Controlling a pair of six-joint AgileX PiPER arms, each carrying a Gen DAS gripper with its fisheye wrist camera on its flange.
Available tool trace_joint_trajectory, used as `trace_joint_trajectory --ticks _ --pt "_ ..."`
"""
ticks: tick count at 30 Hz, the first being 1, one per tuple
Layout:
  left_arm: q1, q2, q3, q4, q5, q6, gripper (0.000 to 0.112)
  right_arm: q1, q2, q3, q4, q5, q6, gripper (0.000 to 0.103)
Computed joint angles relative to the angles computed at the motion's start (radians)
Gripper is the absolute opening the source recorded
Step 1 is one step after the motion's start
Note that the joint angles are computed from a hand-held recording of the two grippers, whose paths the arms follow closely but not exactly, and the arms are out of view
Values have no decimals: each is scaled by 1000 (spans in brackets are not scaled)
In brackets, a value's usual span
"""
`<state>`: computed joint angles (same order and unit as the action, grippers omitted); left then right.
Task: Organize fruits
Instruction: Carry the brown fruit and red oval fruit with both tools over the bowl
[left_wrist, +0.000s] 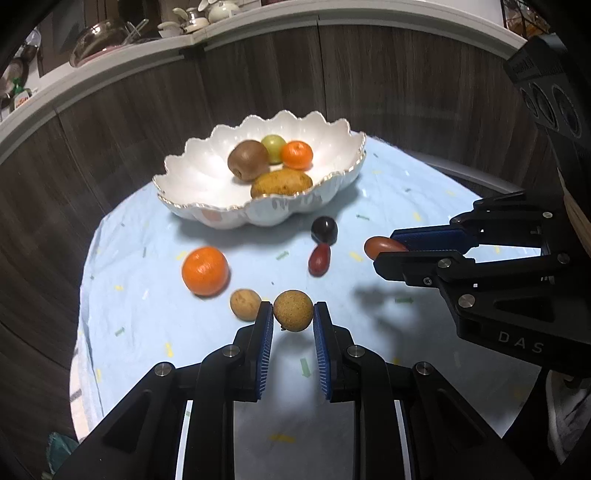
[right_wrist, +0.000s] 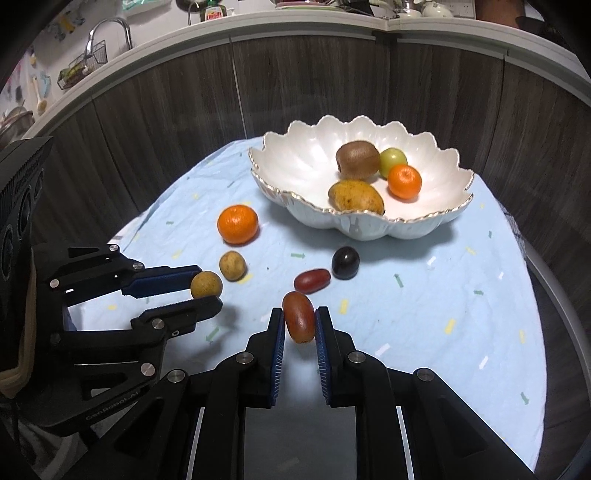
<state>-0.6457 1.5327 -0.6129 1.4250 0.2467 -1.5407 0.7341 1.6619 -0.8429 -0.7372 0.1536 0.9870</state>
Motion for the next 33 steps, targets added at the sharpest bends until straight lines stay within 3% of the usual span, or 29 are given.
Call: trace_joint_trajectory --ticks 16,33 --pt "-3 -56 -45 -148 46 168 22 -18 -56 -36 -87 49 50 18" --pt "64 -22 -195 -265 51 364 22 -94 -48 -125 -94 62 13 18"
